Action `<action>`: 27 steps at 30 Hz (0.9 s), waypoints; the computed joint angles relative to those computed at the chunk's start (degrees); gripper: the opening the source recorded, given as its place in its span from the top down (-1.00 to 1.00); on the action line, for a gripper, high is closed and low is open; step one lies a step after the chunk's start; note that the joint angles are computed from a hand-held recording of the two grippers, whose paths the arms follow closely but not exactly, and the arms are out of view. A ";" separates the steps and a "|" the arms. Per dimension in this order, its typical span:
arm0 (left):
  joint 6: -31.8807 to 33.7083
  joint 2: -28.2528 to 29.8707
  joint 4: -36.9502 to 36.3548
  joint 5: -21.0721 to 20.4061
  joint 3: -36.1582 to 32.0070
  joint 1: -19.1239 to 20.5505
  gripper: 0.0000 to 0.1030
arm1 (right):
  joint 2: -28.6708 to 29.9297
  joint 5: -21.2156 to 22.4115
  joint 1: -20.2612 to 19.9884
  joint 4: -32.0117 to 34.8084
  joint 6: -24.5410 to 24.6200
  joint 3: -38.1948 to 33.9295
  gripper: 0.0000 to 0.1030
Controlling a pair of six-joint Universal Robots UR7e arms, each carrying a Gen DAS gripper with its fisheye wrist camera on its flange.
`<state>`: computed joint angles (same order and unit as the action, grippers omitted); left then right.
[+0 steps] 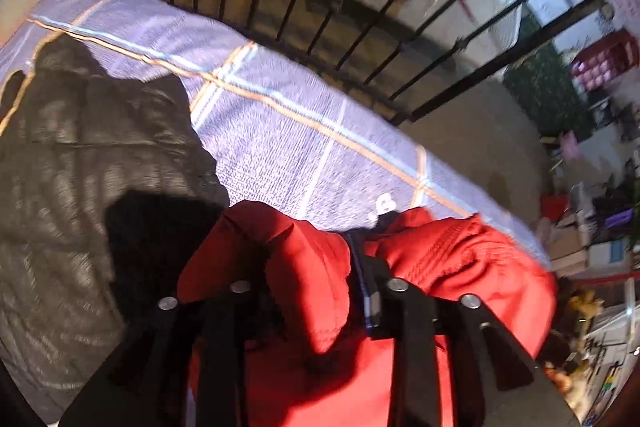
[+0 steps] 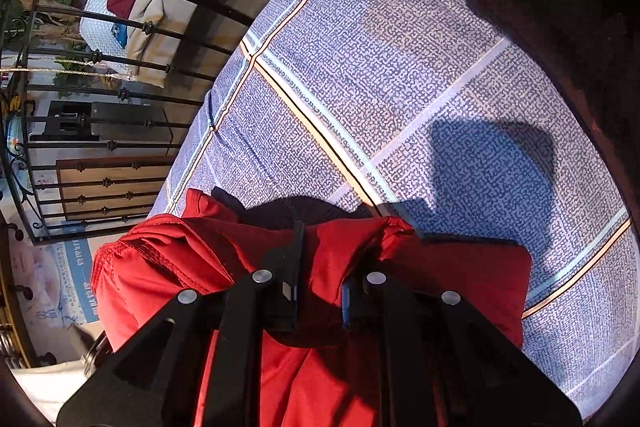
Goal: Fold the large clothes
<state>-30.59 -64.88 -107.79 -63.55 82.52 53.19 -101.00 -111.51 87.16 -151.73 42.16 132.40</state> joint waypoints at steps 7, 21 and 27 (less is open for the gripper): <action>1.46 -9.92 -8.01 13.51 9.75 -10.21 -0.59 | -0.24 2.09 -1.23 1.21 -1.78 -0.36 0.74; 2.87 1.13 -3.52 7.08 16.42 -17.45 -0.65 | -12.90 8.30 2.94 6.52 -2.74 -1.37 -0.18; 2.02 5.13 -1.87 6.24 12.22 -15.34 -0.79 | -7.27 -10.97 21.56 8.19 -8.71 -5.26 -0.38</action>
<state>-28.57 -59.75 -109.66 -57.31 94.74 37.85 -108.27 -122.48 108.73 -143.54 33.45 127.14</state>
